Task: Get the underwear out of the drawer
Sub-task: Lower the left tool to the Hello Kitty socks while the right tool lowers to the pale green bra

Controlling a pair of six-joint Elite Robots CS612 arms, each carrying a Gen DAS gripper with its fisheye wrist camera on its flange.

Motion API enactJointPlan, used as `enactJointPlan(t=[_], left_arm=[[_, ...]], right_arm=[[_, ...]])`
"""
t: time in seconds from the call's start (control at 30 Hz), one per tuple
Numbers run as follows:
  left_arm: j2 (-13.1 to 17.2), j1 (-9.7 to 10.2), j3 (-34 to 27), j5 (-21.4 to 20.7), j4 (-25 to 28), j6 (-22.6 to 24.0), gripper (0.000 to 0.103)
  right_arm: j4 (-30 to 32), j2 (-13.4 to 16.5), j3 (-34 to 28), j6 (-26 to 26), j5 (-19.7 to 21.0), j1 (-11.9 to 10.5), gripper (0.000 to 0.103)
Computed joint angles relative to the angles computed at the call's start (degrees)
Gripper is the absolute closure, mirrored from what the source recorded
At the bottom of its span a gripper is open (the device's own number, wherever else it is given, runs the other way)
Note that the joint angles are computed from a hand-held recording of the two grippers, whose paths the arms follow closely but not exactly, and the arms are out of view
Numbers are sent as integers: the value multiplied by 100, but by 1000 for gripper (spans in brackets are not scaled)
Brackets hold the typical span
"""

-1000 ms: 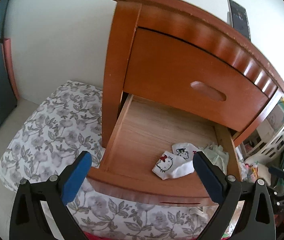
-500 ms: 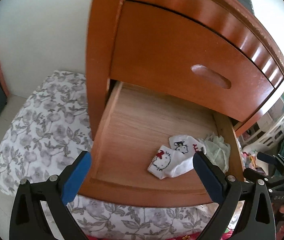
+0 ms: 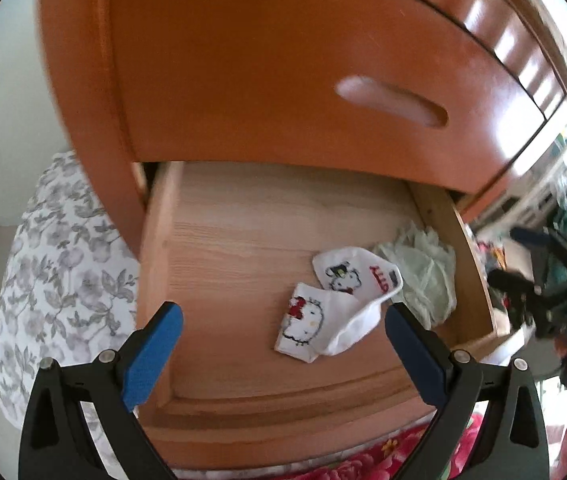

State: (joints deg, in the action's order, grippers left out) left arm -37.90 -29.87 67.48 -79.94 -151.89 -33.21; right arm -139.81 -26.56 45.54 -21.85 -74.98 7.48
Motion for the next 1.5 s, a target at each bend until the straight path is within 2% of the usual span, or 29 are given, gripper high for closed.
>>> enactJointPlan(t=[0.13, 0.27, 0.47, 0.8, 1.13, 1.27, 1.4, 1.5], left_arm=[[146, -12, -288, -146, 324, 287, 2], [309, -19, -570, -313, 557, 493, 2], [500, -16, -877, -461, 868, 669, 2], [714, -6, -1242, -550, 1250, 863, 2], [926, -21, -1629, -559, 1509, 1067, 2], [1074, -18, -1968, -619, 1906, 1265, 3], [1307, 18, -2459, -866, 2400, 1313, 4], [1425, 18, -2707, -856, 2686, 1344, 9]], right_arm=[[50, 72, -132, -48, 23, -14, 1], [240, 179, -298, 92, 136, -17, 9], [542, 279, -417, -98, 65, 53, 15], [936, 461, -722, -139, -67, 124, 18], [1159, 614, -969, -218, 0, 138, 18], [1300, 702, -1111, -230, -6, 149, 18], [1416, 755, -1211, -212, -46, 156, 23], [1549, 821, -1331, -141, -72, 160, 30]])
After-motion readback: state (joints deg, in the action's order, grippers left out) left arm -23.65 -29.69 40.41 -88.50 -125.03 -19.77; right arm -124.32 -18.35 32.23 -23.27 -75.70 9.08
